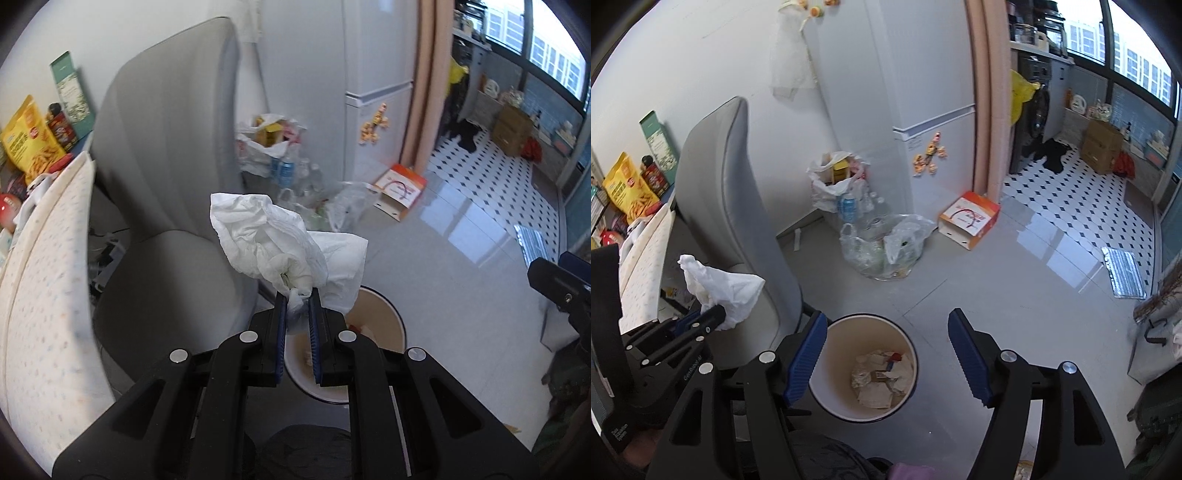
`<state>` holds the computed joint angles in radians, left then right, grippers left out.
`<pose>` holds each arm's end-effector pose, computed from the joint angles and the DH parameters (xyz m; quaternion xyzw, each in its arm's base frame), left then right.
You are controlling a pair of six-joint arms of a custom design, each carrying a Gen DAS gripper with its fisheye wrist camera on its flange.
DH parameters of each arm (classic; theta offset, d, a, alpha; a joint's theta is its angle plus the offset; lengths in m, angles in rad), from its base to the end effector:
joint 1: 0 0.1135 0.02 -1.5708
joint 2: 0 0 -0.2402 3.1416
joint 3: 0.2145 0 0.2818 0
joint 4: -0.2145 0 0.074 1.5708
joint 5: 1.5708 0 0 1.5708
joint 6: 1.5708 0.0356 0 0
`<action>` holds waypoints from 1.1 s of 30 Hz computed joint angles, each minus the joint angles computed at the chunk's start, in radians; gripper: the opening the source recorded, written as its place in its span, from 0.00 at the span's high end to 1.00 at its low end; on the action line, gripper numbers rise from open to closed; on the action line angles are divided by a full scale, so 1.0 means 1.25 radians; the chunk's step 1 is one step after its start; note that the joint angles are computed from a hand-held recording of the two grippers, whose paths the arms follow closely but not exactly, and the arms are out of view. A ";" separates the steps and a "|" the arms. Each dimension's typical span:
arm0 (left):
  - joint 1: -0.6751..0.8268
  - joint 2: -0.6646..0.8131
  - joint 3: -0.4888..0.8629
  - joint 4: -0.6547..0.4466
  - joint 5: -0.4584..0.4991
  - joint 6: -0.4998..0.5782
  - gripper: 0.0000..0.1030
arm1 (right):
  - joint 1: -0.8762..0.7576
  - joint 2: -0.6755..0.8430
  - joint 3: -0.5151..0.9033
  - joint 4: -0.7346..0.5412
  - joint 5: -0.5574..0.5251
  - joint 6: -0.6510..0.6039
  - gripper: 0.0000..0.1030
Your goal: Collect trash
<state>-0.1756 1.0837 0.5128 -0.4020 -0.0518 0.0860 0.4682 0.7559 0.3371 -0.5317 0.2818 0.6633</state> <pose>0.2301 -0.0389 0.1369 0.1170 0.9482 0.0115 0.2952 0.1687 0.0742 0.1331 0.1345 0.9342 0.0491 0.3268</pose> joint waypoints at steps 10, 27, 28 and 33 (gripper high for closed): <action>-0.095 0.095 0.020 0.039 -0.019 -0.054 0.79 | -0.126 -0.136 -0.065 -0.063 -0.044 -0.063 0.34; -0.037 -0.053 -0.008 -0.012 -0.019 -0.025 0.33 | -0.071 -0.182 -0.058 -0.100 -0.016 -0.036 0.28; -0.031 -0.068 -0.009 -0.021 -0.017 -0.020 0.29 | -0.056 -0.182 -0.051 -0.105 -0.007 -0.028 0.27; 0.030 -0.204 -0.021 -0.104 0.004 0.000 0.20 | 0.054 -0.180 -0.009 -0.145 0.059 0.028 0.21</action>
